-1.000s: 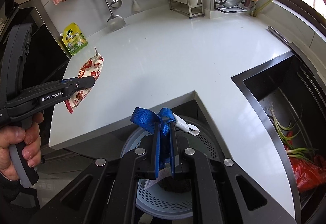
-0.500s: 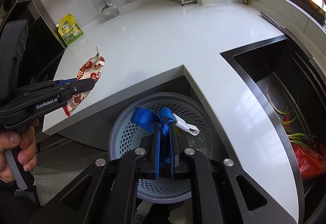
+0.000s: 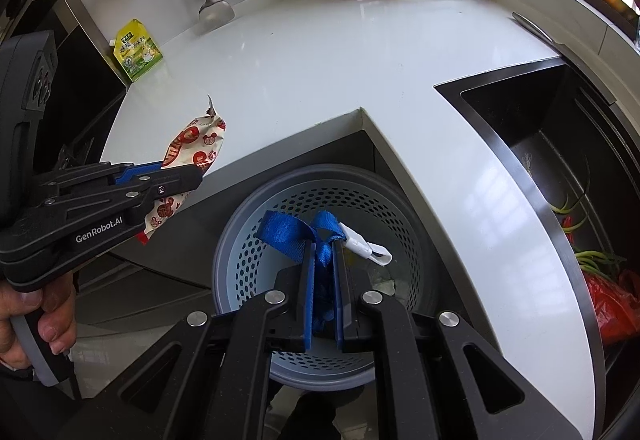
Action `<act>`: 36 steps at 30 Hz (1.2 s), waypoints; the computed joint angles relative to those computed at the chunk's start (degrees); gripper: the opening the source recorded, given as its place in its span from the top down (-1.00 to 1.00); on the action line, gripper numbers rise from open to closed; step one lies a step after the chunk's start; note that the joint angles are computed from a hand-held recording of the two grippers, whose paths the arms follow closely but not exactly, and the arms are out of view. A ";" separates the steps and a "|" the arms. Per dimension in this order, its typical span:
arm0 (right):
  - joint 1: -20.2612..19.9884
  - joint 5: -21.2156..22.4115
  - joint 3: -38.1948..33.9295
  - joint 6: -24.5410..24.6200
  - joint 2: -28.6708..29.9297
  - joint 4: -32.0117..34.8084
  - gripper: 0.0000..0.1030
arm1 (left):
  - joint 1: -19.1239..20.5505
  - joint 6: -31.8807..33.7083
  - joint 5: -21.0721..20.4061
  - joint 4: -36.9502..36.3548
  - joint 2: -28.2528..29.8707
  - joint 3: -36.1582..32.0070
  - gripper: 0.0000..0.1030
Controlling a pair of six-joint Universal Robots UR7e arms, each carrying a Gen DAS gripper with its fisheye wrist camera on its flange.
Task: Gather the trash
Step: 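Carry the snack wrapper and blue lanyard over the grey bin with both tools, then lower the wrapper and lanyard into the bin opening with both tools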
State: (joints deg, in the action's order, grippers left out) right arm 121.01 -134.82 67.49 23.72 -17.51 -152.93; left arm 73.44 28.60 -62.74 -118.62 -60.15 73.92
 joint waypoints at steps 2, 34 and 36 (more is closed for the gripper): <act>-0.11 0.16 0.11 0.09 0.04 0.06 0.85 | 0.06 0.18 0.03 0.35 -0.13 0.28 0.74; -2.38 1.22 4.01 6.83 -0.66 5.66 0.85 | 1.58 -1.57 -0.62 9.21 2.48 1.28 0.72; -2.70 1.40 3.95 7.14 -0.61 6.19 0.85 | 1.62 -1.59 -0.48 9.50 2.81 1.19 0.72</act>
